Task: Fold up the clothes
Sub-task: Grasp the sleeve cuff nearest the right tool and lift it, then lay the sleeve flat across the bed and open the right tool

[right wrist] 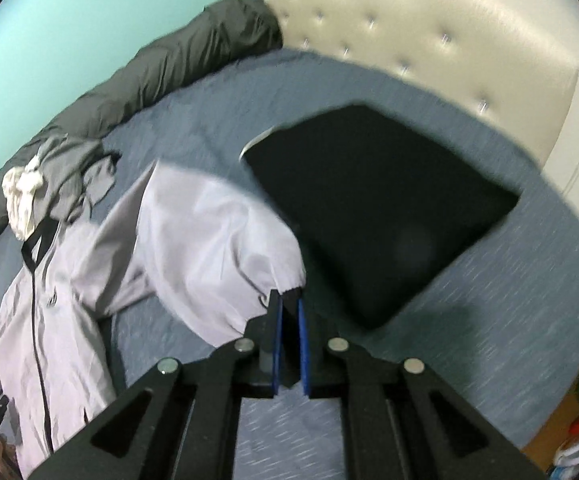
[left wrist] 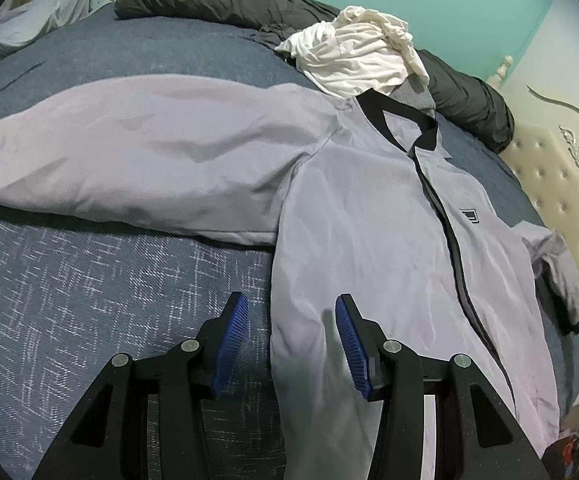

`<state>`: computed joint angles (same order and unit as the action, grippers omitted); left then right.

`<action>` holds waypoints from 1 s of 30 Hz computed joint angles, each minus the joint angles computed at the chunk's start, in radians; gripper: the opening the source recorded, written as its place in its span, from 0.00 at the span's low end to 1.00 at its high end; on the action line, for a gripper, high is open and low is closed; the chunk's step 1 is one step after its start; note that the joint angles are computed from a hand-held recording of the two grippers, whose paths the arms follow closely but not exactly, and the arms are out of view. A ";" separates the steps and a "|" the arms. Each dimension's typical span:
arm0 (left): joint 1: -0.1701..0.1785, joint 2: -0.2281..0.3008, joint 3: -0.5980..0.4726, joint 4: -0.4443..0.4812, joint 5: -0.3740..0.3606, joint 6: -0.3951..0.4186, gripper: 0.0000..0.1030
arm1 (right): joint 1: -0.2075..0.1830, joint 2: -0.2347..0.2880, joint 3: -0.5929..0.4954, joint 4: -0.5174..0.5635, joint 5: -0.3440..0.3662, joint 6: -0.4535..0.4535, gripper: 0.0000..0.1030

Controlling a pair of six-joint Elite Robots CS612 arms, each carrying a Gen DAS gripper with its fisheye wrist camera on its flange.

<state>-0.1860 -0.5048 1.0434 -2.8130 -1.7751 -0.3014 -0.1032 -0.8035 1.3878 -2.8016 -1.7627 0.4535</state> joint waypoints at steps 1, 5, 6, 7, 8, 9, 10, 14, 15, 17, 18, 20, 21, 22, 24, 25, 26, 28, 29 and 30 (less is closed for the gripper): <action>-0.001 -0.001 0.002 -0.004 0.005 -0.002 0.48 | -0.009 -0.010 0.001 -0.005 -0.011 -0.013 0.06; -0.006 -0.004 0.006 -0.005 0.021 -0.003 0.48 | -0.031 -0.022 -0.023 0.011 -0.041 -0.055 0.06; -0.008 -0.006 0.008 -0.005 0.028 0.002 0.48 | -0.038 -0.026 -0.030 0.022 -0.046 -0.066 0.06; -0.009 -0.008 0.011 -0.006 0.034 0.006 0.48 | -0.045 -0.029 -0.036 0.033 -0.052 -0.078 0.06; -0.010 -0.010 0.014 -0.008 0.040 0.009 0.48 | -0.049 -0.031 -0.041 0.043 -0.058 -0.091 0.06; -0.011 -0.012 0.016 -0.010 0.044 0.009 0.48 | -0.054 -0.033 -0.046 0.053 -0.064 -0.103 0.06; -0.011 -0.014 0.019 -0.011 0.049 0.009 0.48 | -0.060 -0.033 -0.054 0.068 -0.066 -0.120 0.06; -0.015 -0.017 0.023 -0.011 0.070 0.007 0.48 | -0.074 -0.020 -0.091 0.160 -0.091 -0.163 0.06; -0.016 -0.016 0.022 -0.009 0.075 0.006 0.48 | -0.078 -0.014 -0.100 0.195 -0.106 -0.161 0.06; -0.018 -0.015 0.020 -0.003 0.082 0.010 0.48 | -0.083 0.001 -0.118 0.260 -0.136 -0.152 0.06; -0.019 -0.014 0.018 0.001 0.084 0.014 0.48 | -0.085 0.011 -0.128 0.287 -0.144 -0.149 0.06; -0.021 -0.012 0.016 0.008 0.087 0.023 0.49 | -0.087 0.037 -0.146 0.341 -0.171 -0.148 0.06; -0.022 -0.011 0.015 0.013 0.090 0.028 0.48 | -0.086 0.051 -0.154 0.361 -0.191 -0.143 0.06; -0.023 -0.010 0.014 0.016 0.091 0.031 0.48 | -0.085 0.065 -0.163 0.382 -0.211 -0.136 0.06; -0.023 -0.008 0.010 0.022 0.091 0.033 0.48 | -0.081 0.084 -0.173 0.395 -0.242 -0.128 0.07; -0.023 -0.007 0.009 0.024 0.091 0.034 0.48 | -0.078 0.093 -0.180 0.406 -0.259 -0.126 0.07; -0.023 -0.006 0.008 0.024 0.089 0.036 0.49 | -0.071 0.100 -0.190 0.415 -0.295 -0.134 0.11; -0.023 -0.006 0.006 0.024 0.088 0.040 0.48 | -0.053 0.110 -0.204 0.402 -0.373 -0.152 0.23; -0.023 -0.004 0.003 0.025 0.087 0.041 0.49 | -0.042 0.113 -0.208 0.376 -0.411 -0.163 0.27; -0.024 -0.004 0.001 0.025 0.085 0.043 0.48 | -0.031 0.117 -0.212 0.348 -0.448 -0.176 0.27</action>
<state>-0.2097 -0.5087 1.0447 -2.7884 -1.6896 -0.2585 -0.1347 -0.6869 1.1760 -2.4533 -2.2110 0.2774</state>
